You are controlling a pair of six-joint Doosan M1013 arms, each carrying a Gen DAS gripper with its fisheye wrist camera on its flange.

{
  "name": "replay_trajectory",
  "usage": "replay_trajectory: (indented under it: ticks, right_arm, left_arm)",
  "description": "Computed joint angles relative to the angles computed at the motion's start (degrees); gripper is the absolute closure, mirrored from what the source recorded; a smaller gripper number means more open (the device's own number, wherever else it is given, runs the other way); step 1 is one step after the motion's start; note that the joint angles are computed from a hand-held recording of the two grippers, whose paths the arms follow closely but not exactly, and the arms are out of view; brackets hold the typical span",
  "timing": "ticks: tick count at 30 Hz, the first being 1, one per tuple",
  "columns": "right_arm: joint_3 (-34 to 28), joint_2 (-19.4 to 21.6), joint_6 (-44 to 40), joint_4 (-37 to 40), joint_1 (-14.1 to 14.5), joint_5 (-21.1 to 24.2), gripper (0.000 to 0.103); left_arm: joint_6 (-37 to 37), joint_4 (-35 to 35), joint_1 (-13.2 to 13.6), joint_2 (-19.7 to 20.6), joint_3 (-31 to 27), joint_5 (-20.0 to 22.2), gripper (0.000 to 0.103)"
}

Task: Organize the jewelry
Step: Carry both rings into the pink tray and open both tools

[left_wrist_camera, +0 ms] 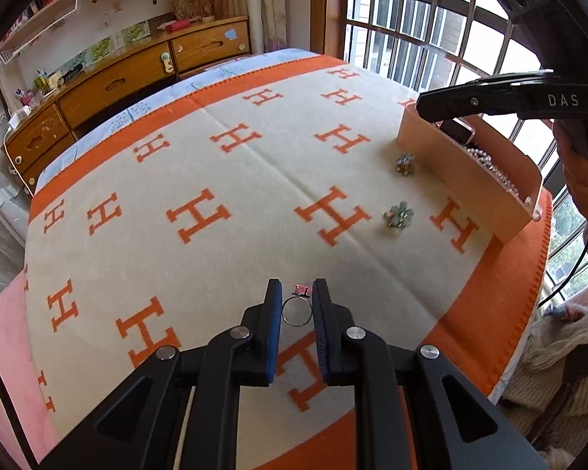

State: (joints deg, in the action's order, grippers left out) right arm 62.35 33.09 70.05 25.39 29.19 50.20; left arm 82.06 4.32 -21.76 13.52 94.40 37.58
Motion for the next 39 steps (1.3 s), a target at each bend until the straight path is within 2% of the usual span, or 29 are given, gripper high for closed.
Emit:
replay_trajectory:
  ticks: [4, 8, 12, 15, 19, 22, 29, 31, 35, 37, 39]
  right_arm:
    - [5.2, -3.9, -0.9, 3.3, -1.7, -4.8, 0.088]
    - [9.1, -7.2, 0.3, 4.0, -3.6, -8.1, 0.088]
    - [12.0, -9.5, 1.5, 3.9, -5.5, -9.8, 0.088]
    - [13.8, -10.6, 1.8, 4.4, -6.7, -10.1, 0.088]
    - [15.5, -10.9, 1.1, 6.5, -8.1, -9.2, 0.088]
    - [16.0, -10.4, 0.3, 8.2, -8.9, -7.8, 0.087]
    - [15.5, -8.8, 1.4, 7.2, -9.2, -6.1, 0.086]
    - [15.2, -8.4, 1.7, 6.8, -9.2, -5.6, 0.085]
    - [15.3, -8.3, 2.1, 6.2, -9.1, -6.1, 0.085]
    - [15.3, -8.4, 2.3, 6.4, -9.1, -6.5, 0.085]
    - [15.6, -8.7, 1.9, 6.7, -9.1, -7.1, 0.085]
  left_arm:
    - [-0.4, -0.5, -1.8, 0.1, -2.3, -1.5, 0.090]
    - [1.9, -5.2, -3.4, 1.1, -5.0, -5.0, 0.090]
    - [4.1, -9.9, -5.0, 3.4, -8.7, -6.3, 0.090]
    - [5.2, -12.5, -6.0, 5.7, -11.9, -5.3, 0.090]
    - [2.2, -10.1, -7.4, 9.0, -15.8, -2.3, 0.090]
    - [-2.1, -5.3, -8.3, 11.3, -18.2, 0.0, 0.090]
    - [-3.8, -4.8, -8.7, 14.5, -21.6, 3.5, 0.089]
    - [-4.1, -4.8, -8.6, 14.7, -21.7, 3.7, 0.083]
    - [-4.6, -5.1, -8.3, 14.6, -21.6, 3.8, 0.081]
    - [-4.8, -5.6, -8.2, 14.3, -21.4, 3.7, 0.076]
    - [-6.4, -4.7, -8.1, 13.7, -20.6, 2.9, 0.056]
